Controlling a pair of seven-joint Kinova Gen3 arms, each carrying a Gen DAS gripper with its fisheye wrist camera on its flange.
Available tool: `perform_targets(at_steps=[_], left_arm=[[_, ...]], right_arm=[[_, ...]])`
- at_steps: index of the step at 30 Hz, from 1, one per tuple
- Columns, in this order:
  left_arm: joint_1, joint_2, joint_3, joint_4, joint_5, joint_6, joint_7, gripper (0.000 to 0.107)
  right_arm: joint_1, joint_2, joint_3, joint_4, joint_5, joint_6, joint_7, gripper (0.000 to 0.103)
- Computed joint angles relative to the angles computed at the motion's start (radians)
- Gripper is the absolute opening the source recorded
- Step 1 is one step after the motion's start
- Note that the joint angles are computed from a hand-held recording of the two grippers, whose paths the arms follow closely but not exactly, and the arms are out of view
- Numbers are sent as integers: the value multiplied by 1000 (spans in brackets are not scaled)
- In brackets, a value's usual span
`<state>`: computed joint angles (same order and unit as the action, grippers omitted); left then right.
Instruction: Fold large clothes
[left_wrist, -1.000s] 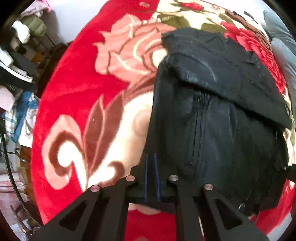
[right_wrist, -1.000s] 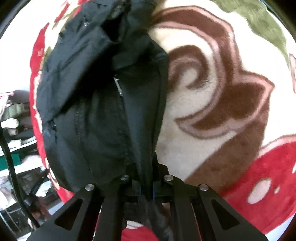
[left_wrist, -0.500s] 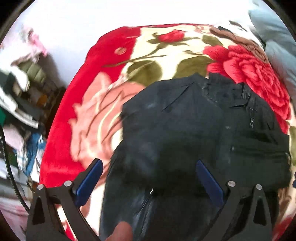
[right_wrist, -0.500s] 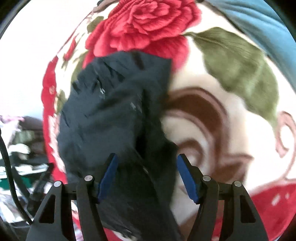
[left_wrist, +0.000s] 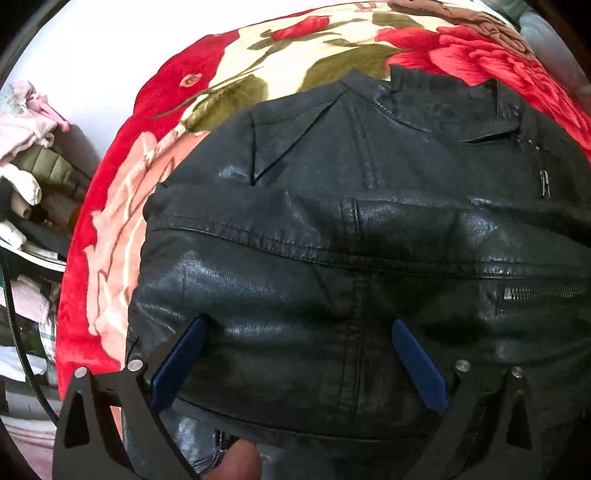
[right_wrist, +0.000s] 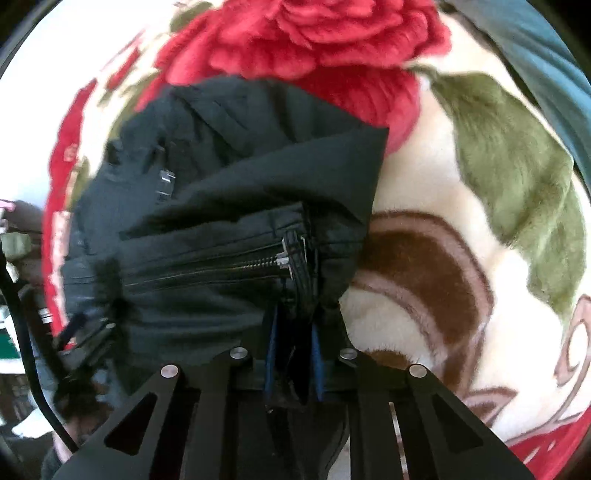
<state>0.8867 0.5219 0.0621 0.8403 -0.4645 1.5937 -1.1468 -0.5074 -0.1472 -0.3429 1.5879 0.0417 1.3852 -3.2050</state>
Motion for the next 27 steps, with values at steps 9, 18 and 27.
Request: perform_targets(at_steps=[9, 18, 27], left_arm=[[20, 35, -16, -57, -8, 54, 8, 103], [45, 55, -30, -96, -37, 96, -9, 103], [118, 25, -63, -102, -146, 187, -60, 103]], right_arm=[[0, 31, 30, -40, -30, 66, 31, 21], [-37, 89, 49, -136, 20, 157, 67, 53], [-16, 110, 54, -198, 1, 236, 100, 59]])
